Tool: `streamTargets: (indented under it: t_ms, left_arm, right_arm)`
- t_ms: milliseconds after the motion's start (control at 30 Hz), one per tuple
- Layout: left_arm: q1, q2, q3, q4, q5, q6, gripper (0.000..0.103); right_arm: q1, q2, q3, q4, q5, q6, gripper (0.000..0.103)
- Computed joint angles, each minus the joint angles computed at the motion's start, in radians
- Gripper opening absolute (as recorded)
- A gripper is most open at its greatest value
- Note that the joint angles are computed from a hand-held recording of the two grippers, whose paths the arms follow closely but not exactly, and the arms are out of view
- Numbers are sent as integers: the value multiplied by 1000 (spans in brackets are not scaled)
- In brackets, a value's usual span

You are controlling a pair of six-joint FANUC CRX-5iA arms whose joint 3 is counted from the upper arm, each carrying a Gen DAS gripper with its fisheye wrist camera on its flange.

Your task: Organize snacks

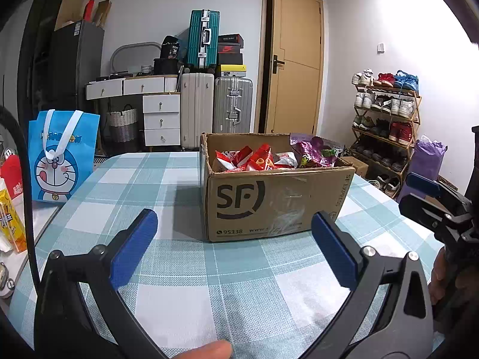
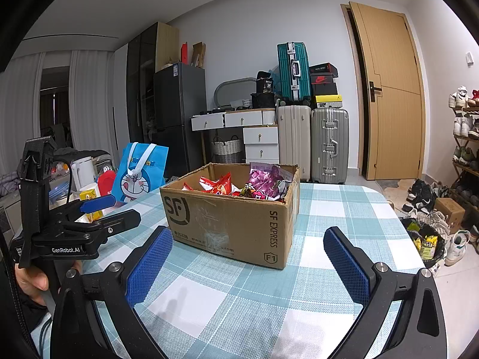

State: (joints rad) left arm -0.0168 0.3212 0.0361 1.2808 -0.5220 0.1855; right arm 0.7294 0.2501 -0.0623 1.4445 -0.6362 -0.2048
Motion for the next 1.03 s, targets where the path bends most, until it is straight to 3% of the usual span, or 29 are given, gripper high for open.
streamTargets:
  t_ms: [1033]
  left_arm:
    - [-7,-8,-13,37,4,-41,103]
  right_arm:
    - [0,0,-1,1,0,-1,103]
